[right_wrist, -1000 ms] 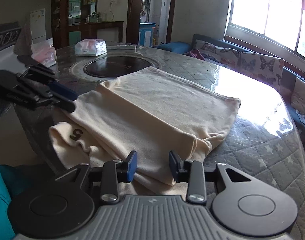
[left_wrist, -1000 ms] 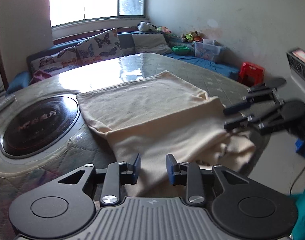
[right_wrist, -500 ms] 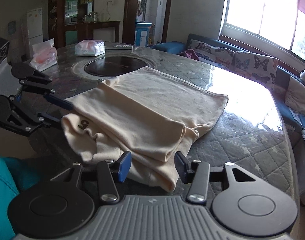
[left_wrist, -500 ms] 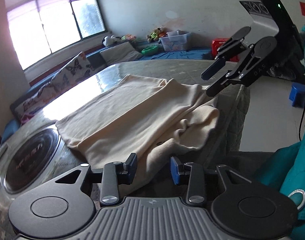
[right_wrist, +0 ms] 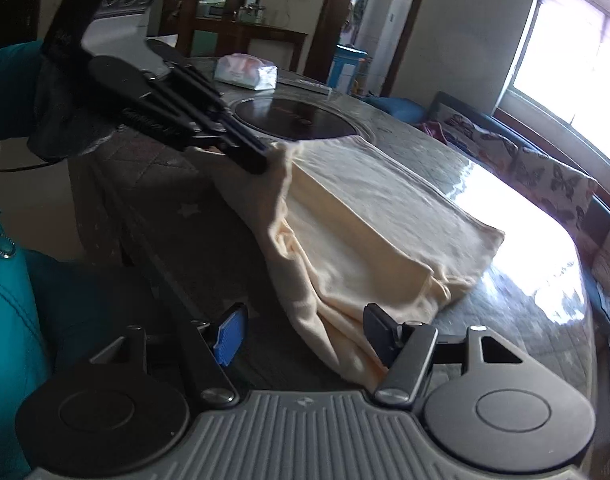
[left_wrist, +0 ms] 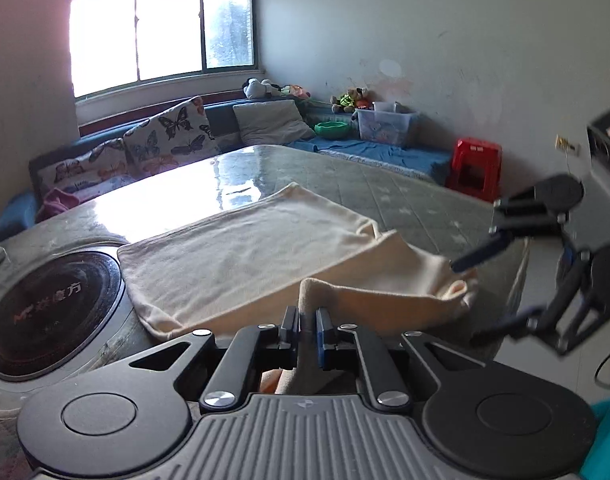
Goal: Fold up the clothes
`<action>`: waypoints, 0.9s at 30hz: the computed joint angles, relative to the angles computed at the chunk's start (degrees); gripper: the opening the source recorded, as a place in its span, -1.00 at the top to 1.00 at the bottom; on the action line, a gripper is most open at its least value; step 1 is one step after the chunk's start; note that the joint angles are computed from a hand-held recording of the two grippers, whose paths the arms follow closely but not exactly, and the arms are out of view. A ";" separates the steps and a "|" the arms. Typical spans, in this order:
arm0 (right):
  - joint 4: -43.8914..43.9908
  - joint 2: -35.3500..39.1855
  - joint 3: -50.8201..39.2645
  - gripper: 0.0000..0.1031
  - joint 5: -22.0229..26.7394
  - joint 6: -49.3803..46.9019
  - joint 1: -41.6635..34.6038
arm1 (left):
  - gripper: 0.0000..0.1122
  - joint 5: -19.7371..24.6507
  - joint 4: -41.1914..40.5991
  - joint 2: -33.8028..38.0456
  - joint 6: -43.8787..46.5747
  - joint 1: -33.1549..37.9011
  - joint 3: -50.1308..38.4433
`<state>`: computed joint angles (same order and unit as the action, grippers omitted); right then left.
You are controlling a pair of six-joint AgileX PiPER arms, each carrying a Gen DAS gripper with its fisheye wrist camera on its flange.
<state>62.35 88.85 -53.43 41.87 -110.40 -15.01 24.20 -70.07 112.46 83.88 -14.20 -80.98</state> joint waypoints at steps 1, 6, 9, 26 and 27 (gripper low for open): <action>1.21 0.62 -0.15 -0.25 -0.42 -1.04 0.57 | 0.83 0.53 1.76 0.68 -2.02 0.17 -1.30; -1.72 5.47 -5.48 0.20 0.12 6.34 2.29 | 0.82 2.23 6.42 3.28 -7.79 1.00 -4.91; -4.17 8.26 -9.72 0.56 1.95 12.71 2.48 | 0.75 3.73 4.97 3.15 -6.61 1.98 -3.84; -4.01 11.92 -18.05 0.76 6.42 23.88 1.34 | 0.56 -3.07 -20.46 -5.74 34.75 3.82 16.15; -3.21 11.55 -17.21 0.77 6.07 23.21 1.25 | 0.65 -2.78 -20.66 -5.57 34.59 3.90 15.97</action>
<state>59.14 100.40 -70.64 47.93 -87.19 -13.76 21.41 -90.74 106.90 118.47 -10.31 -65.00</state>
